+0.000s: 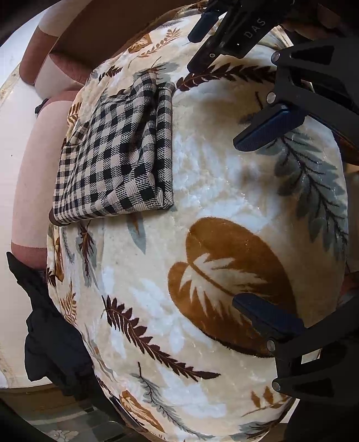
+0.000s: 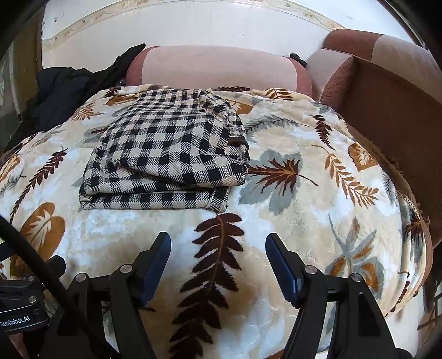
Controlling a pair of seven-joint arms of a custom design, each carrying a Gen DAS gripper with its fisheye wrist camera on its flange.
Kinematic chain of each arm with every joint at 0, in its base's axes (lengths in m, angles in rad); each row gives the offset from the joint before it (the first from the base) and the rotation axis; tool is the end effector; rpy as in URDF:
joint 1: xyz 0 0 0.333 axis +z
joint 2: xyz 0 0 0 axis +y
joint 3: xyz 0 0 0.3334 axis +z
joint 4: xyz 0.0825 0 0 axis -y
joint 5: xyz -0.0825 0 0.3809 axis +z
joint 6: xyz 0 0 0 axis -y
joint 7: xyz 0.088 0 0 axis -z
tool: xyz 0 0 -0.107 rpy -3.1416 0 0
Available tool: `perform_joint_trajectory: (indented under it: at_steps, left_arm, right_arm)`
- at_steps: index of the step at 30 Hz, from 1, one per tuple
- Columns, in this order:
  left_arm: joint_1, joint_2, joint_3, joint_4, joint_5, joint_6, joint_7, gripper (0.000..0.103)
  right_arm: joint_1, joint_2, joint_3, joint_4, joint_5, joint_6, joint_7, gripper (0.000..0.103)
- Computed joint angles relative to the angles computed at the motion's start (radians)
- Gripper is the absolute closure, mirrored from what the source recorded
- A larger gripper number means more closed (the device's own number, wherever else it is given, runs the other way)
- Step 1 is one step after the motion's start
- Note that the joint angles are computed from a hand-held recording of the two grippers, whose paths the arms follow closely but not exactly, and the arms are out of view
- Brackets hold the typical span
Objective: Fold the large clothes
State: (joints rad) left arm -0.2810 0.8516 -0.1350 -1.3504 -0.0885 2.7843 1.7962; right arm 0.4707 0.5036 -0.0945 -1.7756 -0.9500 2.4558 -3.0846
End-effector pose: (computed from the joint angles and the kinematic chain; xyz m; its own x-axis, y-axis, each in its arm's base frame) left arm 0.7400 -0.2871 0.2947 -0.4841 -0.8738 0.0471 -0.7347 0.3766 -0.5643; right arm 0.6311 0.2571 0.3113 -0.5188 -0.8528 0.0604 -0.6695 0.3613 -0.6490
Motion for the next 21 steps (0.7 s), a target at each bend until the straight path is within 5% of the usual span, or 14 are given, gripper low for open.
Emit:
perform_joint_trajectory:
  at_steps: [21]
  left_arm:
    - [0.001, 0.008, -0.001, 0.008, 0.006, -0.018, 0.008, 0.000]
  right_arm:
    - [-0.004, 0.007, -0.002, 0.001, 0.014, 0.009, -0.021, 0.026]
